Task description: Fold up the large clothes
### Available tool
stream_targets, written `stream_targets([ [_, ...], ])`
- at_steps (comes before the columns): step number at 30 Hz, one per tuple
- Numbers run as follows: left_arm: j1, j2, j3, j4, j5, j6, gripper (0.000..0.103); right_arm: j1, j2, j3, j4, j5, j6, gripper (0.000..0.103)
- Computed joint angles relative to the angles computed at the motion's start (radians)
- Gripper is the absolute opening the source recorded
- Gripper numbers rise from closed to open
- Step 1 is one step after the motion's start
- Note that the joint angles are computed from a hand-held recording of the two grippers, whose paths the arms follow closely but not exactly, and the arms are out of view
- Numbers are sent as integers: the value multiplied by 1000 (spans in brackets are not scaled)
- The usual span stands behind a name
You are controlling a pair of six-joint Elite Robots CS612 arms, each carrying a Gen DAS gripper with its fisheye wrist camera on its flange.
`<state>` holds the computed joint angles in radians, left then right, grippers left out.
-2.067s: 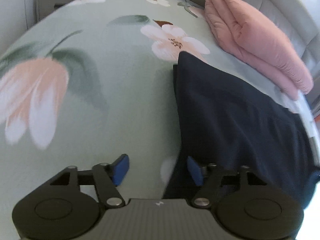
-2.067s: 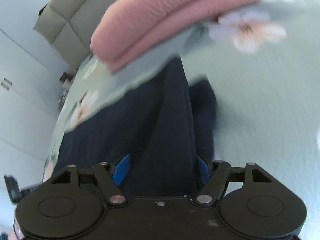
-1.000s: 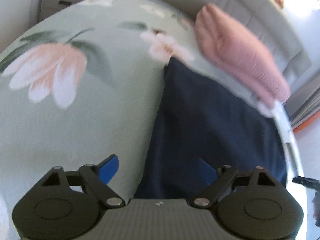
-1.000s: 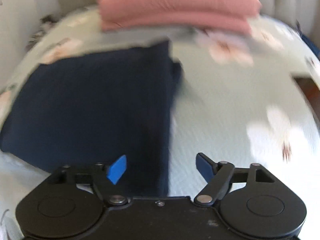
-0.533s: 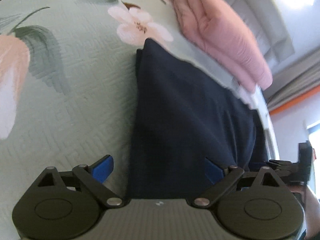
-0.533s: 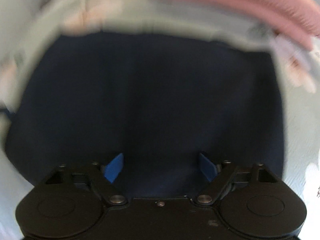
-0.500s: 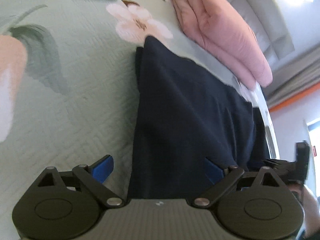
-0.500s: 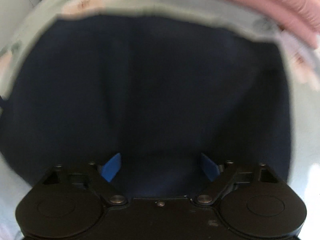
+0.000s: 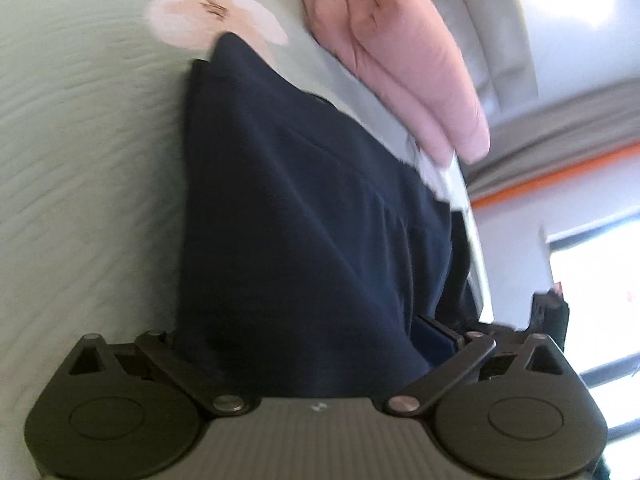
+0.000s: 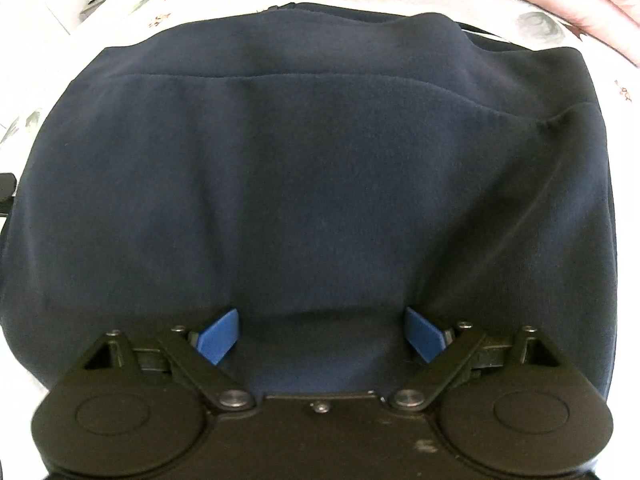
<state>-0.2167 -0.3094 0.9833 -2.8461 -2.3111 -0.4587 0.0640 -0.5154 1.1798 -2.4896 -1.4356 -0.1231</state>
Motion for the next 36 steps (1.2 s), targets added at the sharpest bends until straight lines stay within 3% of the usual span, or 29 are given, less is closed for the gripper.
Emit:
stream_targets([
  [3, -21, -5, -25, 86, 59, 67, 102, 1, -8, 24, -32, -2, 10, 103],
  [5, -41, -26, -15, 137, 138, 125, 101, -1, -13, 35, -38, 1, 10, 103],
  [8, -76, -73, 30, 177, 308, 207, 78, -3, -16, 37, -34, 5, 7, 103],
  [9, -82, -84, 42, 179, 335, 221, 67, -4, -18, 40, -38, 6, 7, 103],
  [12, -96, -105, 68, 167, 390, 190, 48, -5, -24, 58, -72, 7, 5, 103],
  [14, -118, -123, 88, 152, 473, 208, 42, -4, -28, 74, -104, 6, 6, 103],
  [18, -188, -171, 134, 157, 724, 361, 33, -5, -35, 99, -142, 7, 3, 103],
  [20, -211, -188, 138, 174, 794, 368, 30, -4, -39, 111, -160, 3, 7, 103],
  [25, -230, -216, 94, 245, 759, 316, 27, -7, -50, 174, -286, 16, 6, 103],
  [28, -254, -232, 68, 326, 798, 294, 26, -17, -55, 228, -410, 51, 16, 103],
  [32, -302, -226, 18, 389, 851, 338, 26, -27, -52, 294, -584, 85, 46, 103],
  [36, -335, -192, -57, 467, 872, 294, 28, -34, -44, 342, -732, 111, 85, 103],
])
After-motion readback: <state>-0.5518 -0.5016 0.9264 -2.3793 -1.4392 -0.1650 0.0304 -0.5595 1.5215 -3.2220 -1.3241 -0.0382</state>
